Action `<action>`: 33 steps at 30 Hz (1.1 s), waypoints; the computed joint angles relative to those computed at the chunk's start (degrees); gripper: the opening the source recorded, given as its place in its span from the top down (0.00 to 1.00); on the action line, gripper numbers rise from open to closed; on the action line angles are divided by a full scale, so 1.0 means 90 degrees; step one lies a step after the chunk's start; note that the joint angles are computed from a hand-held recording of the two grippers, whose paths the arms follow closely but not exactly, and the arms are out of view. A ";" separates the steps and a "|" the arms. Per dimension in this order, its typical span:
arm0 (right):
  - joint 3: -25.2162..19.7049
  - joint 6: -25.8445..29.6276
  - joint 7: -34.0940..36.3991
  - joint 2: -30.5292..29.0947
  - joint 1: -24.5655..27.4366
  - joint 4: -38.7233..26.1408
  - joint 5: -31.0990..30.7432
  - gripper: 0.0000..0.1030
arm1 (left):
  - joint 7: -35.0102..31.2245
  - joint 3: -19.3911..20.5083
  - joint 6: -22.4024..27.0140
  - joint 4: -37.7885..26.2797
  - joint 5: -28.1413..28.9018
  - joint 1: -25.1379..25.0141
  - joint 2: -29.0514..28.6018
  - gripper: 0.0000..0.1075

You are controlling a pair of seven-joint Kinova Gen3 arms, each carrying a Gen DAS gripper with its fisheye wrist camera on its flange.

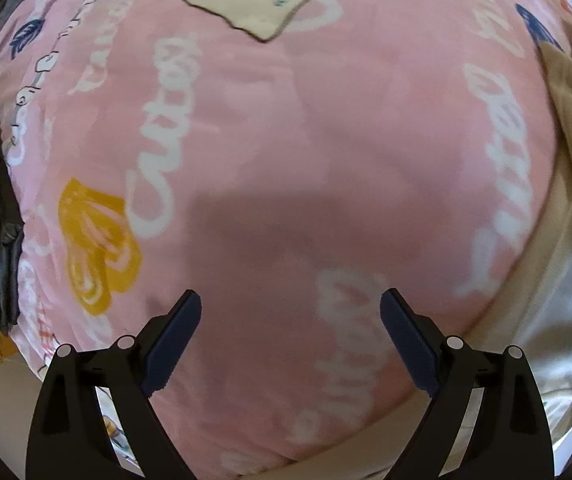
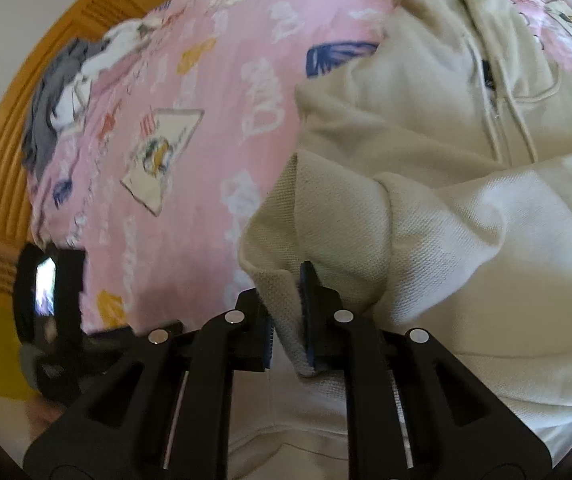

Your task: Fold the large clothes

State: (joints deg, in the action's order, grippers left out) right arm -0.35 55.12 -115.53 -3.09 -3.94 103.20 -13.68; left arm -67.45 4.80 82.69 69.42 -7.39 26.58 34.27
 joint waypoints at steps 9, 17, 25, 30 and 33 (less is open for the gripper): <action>-0.0732 0.0098 -0.0010 0.0269 0.0684 0.0291 -0.0391 0.43 | -0.0417 -0.0125 0.0266 -0.0431 -0.0285 -0.0203 0.0083 0.18; 0.0251 0.0105 0.0428 -0.0623 0.0126 0.0367 -0.1440 0.40 | -0.0505 -0.0112 0.0740 -0.1168 -0.0372 0.0054 0.0092 0.18; -0.1017 0.1004 -0.0257 -0.1577 0.2390 0.0465 0.0513 0.40 | -0.0530 0.0236 0.1061 -0.2263 0.0349 0.0371 0.0458 0.18; -0.0292 0.1049 0.0038 -0.1487 0.1865 0.1210 0.1170 0.41 | -0.0503 0.0336 0.1453 -0.3292 0.0872 0.0729 0.1036 0.18; -0.0107 0.0846 0.0234 -0.1508 0.1651 0.1626 0.1040 0.41 | -0.0482 0.0274 0.1618 -0.3750 0.0924 0.1052 0.1442 0.18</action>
